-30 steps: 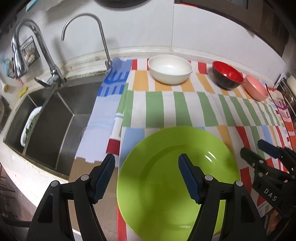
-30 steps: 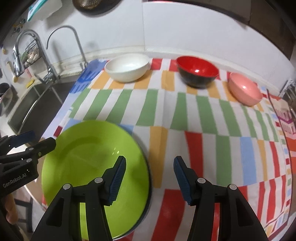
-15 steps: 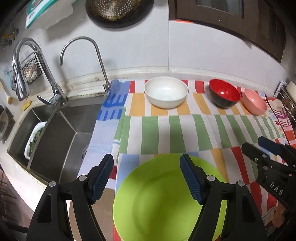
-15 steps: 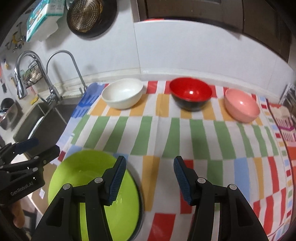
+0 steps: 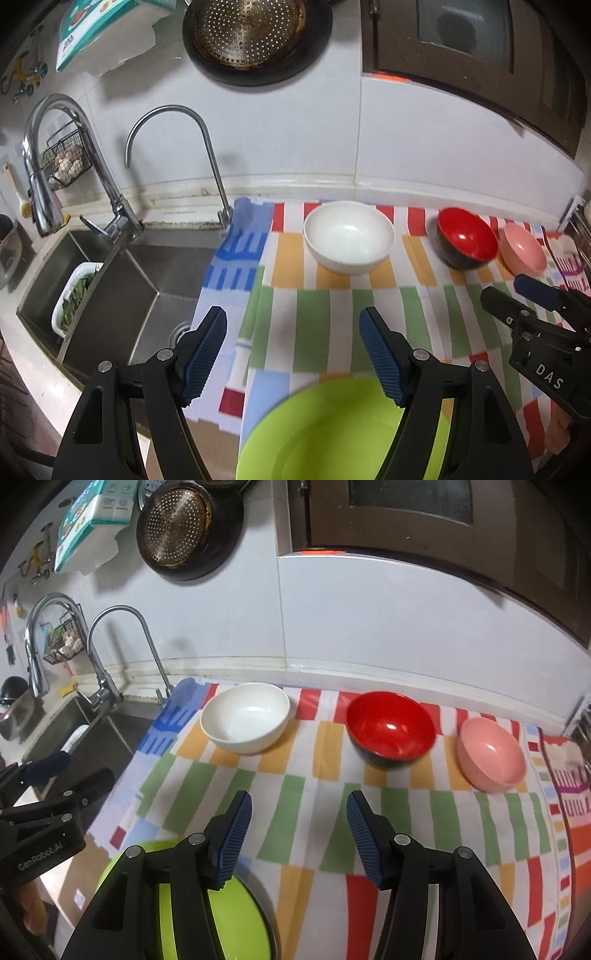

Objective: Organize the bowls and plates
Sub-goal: 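Move both tools toward the white bowl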

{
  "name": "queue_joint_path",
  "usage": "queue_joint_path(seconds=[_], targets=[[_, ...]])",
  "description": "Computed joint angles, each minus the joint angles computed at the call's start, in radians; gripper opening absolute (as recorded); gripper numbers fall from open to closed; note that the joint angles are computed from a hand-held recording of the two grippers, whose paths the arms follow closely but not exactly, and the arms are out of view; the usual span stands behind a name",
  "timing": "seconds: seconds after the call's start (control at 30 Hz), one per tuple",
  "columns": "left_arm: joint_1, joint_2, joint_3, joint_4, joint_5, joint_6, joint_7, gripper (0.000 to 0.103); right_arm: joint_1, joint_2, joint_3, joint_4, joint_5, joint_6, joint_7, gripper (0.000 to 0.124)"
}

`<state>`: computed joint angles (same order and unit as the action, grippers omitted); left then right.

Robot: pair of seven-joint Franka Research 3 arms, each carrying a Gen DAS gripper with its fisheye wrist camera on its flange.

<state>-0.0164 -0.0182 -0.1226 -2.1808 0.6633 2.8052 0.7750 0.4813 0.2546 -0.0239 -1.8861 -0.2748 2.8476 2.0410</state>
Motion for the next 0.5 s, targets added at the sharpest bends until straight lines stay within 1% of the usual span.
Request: queue_joint_path(seconds=[0.07, 0.17, 0.33, 0.5], targets=[[0.001, 0.029, 0.003, 0.033, 0.003, 0.002, 0.006, 0.074, -0.020, 0.033, 0.021, 0.044, 0.045, -0.007, -0.046, 0.055], [0.000, 0.064, 0.012, 0.073, 0.002, 0.004, 0.013, 0.074, -0.027, 0.078, 0.027, 0.104, 0.094, -0.019, -0.089, 0.055], [-0.007, 0.136, 0.029, 0.152, -0.004, 0.007, 0.030, 0.074, -0.033, 0.160, 0.030, 0.215, 0.167, -0.050, -0.151, 0.055], [-0.020, 0.215, 0.048, 0.236, -0.007, -0.004, 0.060, 0.074, -0.020, 0.249, 0.011, 0.341, 0.205, -0.092, -0.179, 0.055]])
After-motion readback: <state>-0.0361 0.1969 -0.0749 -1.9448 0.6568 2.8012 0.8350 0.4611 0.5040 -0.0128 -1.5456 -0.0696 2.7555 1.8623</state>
